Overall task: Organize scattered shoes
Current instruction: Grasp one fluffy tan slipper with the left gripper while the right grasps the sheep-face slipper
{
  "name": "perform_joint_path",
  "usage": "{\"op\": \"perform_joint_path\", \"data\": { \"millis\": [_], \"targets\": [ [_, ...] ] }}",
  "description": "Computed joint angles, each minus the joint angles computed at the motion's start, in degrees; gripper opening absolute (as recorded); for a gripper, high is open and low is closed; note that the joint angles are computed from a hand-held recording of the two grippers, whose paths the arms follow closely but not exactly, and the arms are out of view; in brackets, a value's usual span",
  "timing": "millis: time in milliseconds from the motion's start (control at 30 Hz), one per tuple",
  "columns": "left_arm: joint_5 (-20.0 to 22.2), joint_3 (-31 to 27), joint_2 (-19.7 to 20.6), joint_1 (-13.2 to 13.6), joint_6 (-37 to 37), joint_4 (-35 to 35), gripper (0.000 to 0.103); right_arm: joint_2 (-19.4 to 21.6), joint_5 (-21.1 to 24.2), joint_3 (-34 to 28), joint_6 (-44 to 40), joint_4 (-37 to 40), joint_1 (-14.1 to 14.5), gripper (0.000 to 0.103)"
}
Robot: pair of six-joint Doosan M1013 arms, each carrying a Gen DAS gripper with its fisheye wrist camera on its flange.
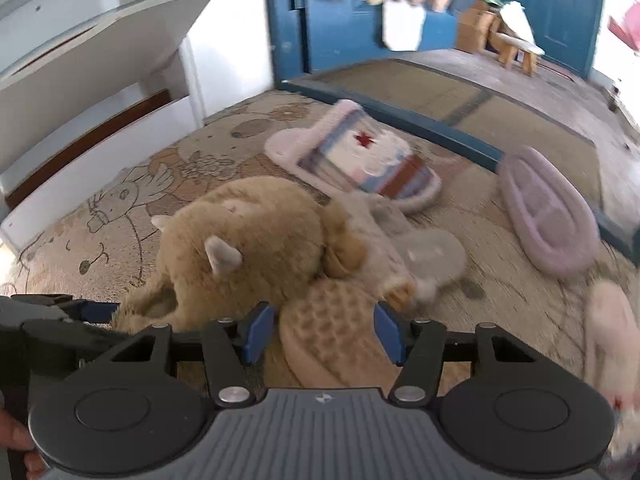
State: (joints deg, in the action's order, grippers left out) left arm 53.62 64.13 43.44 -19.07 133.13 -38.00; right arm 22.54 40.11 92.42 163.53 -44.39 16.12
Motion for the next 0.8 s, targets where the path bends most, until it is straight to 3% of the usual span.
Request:
{"op": "perform_joint_path", "data": {
  "millis": [167, 300, 467, 500, 533, 567, 600, 800],
  "targets": [
    [1.19, -0.03, 0.11, 0.23, 1.04, -1.29, 0.079, 0.84, -2.79, -2.45, -10.69, 2.06, -1.6, 0.056],
    [0.91, 0.69, -0.21, 0.3, 3.04, -2.31, 0.073, 1.58, -5.88, -4.35, -16.91, 6.69, -3.26, 0.07],
    [0.75, 1.19, -0.39, 0.28, 4.74, -2.78, 0.065, 5.8, -3.51, -10.43, -33.08, 20.43, -5.57, 0.068],
    [0.77, 1.14, -0.35, 0.33, 4.84, -2.91, 0.063, 6.39, -3.0, -11.17, -35.35, 23.21, -6.02, 0.066],
    [0.86, 1.01, -0.27, 0.42, 4.9, -3.18, 0.063, 6.42, -3.83, -11.03, -36.24, 25.49, -6.41, 0.053],
    [1.11, 0.73, -0.08, 0.56, 4.79, -3.46, 0.06, 6.19, -5.53, -10.36, -36.85, 28.07, -6.83, 0.047],
    [1.51, 0.34, 0.17, 0.69, 4.47, -3.51, 0.059, 6.04, -6.48, -9.79, -35.89, 28.56, -6.91, 0.045],
    [3.01, -0.98, 0.91, 1.01, 2.71, -3.42, 0.052, 5.27, -7.15, -8.33, -28.67, 23.39, -5.65, 0.027]
  ]
}}
